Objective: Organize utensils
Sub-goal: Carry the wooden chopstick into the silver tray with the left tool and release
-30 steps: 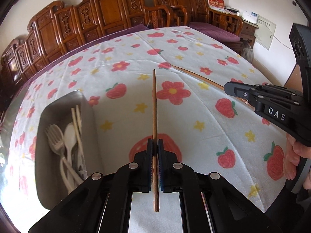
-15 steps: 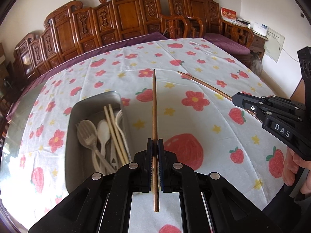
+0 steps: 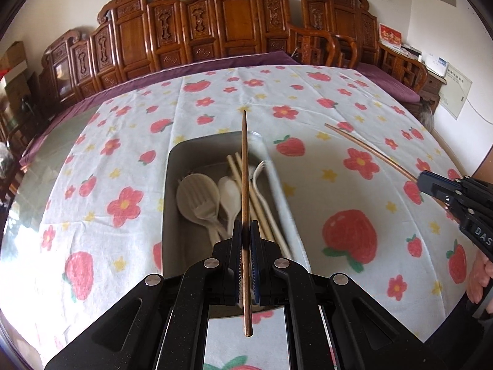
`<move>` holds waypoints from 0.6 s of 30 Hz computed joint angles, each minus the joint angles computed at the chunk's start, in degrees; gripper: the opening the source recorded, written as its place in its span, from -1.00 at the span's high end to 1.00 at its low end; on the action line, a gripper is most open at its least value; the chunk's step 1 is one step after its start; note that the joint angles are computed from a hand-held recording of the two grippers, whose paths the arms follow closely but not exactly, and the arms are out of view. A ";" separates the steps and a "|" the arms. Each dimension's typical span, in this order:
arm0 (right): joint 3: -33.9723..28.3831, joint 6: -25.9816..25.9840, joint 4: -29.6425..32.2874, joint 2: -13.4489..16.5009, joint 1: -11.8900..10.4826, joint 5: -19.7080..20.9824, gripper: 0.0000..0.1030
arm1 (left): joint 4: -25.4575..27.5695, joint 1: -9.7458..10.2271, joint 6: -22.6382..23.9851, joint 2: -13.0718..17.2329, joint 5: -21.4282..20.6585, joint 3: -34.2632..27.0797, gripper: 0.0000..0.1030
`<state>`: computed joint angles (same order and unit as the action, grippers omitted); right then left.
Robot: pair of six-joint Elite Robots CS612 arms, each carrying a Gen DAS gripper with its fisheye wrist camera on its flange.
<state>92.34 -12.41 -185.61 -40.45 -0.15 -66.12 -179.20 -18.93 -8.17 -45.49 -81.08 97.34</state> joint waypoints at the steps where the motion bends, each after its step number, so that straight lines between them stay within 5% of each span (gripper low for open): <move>1: 0.00 -0.13 0.11 0.01 0.05 -0.02 0.89 | 0.20 0.16 -0.23 0.17 -0.18 -0.08 0.92; 18: 0.09 -1.21 1.27 -0.13 0.59 1.09 0.89 | 1.56 1.85 -1.82 2.96 -4.03 -2.43 0.92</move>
<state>92.43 -13.61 -184.35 -40.59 0.43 -65.03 -177.64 -17.08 -9.99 -42.53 -85.11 94.91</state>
